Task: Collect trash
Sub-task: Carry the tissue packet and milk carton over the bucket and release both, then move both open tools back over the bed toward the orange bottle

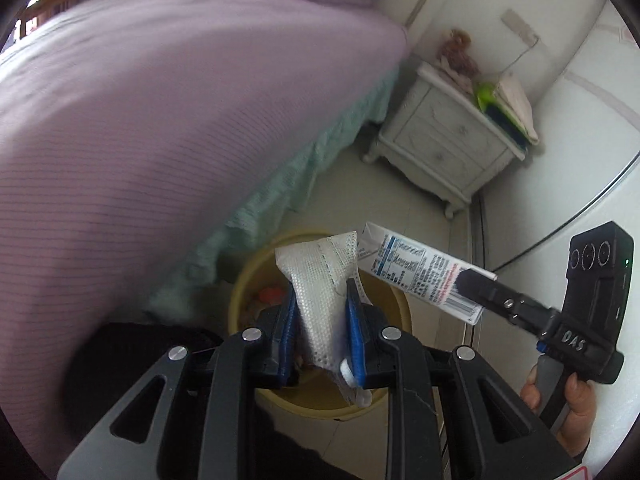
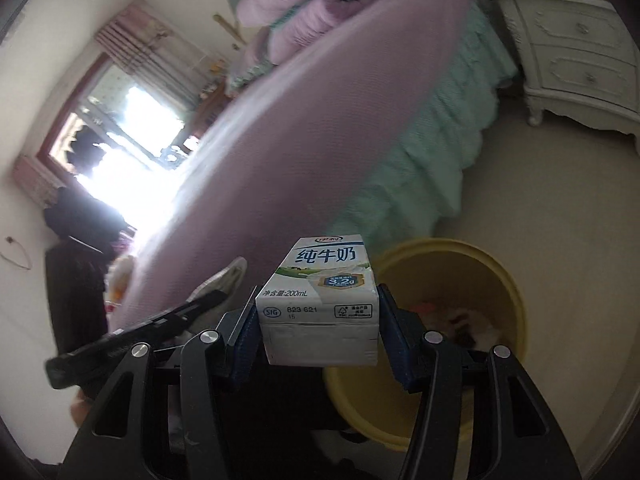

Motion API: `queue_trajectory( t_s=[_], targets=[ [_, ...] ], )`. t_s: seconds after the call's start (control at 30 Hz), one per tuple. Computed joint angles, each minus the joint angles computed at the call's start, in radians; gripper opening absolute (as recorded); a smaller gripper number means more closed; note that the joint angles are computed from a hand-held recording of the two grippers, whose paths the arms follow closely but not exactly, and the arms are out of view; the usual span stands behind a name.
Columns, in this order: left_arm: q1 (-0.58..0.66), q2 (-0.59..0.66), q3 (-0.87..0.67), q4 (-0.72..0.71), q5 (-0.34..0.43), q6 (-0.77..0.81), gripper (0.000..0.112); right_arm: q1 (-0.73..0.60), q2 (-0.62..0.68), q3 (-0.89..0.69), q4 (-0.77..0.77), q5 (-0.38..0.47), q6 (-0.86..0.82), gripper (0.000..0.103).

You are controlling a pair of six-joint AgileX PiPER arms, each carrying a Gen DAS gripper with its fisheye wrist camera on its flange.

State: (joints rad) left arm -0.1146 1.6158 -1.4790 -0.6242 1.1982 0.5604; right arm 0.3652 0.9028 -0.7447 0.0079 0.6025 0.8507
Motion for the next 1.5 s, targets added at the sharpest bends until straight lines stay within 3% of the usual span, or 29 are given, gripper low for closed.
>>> queue_trajectory(
  t_s=[0.13,0.3,0.47,0.57,0.77,0.83,0.97,1.03,1.17,1.5],
  targets=[
    [-0.09,0.062,0.035,0.061,-0.058,-0.029,0.023,-0.037,0.05,0.115,0.028,-0.038,-0.043,0.053],
    [-0.134,0.116,0.086,0.097,-0.105,-0.036,0.023,-0.114,0.263,0.237,0.259,-0.202,-0.308,0.053],
    [-0.155,0.161,0.077,0.132,-0.109,-0.05,0.023,-0.097,0.441,0.245,0.206,-0.287,-0.313,0.055],
    [-0.181,0.182,0.056,0.156,-0.111,-0.068,0.023,-0.053,0.47,0.217,0.099,-0.261,-0.222,0.067],
    [-0.217,0.219,0.03,0.222,-0.108,-0.124,0.023,-0.01,0.464,0.173,-0.128,-0.169,-0.009,0.071],
    [-0.228,0.232,0.021,0.229,-0.105,-0.132,0.023,0.035,0.449,0.15,-0.264,-0.09,0.126,0.073],
    [-0.252,0.254,0.007,0.24,-0.111,-0.141,0.024,0.027,0.398,0.132,-0.312,-0.005,0.136,0.077],
    [-0.266,0.264,-0.001,0.26,-0.108,-0.149,0.029,0.02,0.372,0.13,-0.317,0.028,0.125,0.079],
    [-0.285,0.27,-0.01,0.303,-0.126,-0.181,0.08,-0.016,0.332,0.129,-0.294,0.064,0.081,0.083],
    [-0.221,0.215,0.031,0.21,-0.123,-0.103,0.083,0.037,0.319,0.07,-0.327,0.137,0.099,0.086]
  ],
)
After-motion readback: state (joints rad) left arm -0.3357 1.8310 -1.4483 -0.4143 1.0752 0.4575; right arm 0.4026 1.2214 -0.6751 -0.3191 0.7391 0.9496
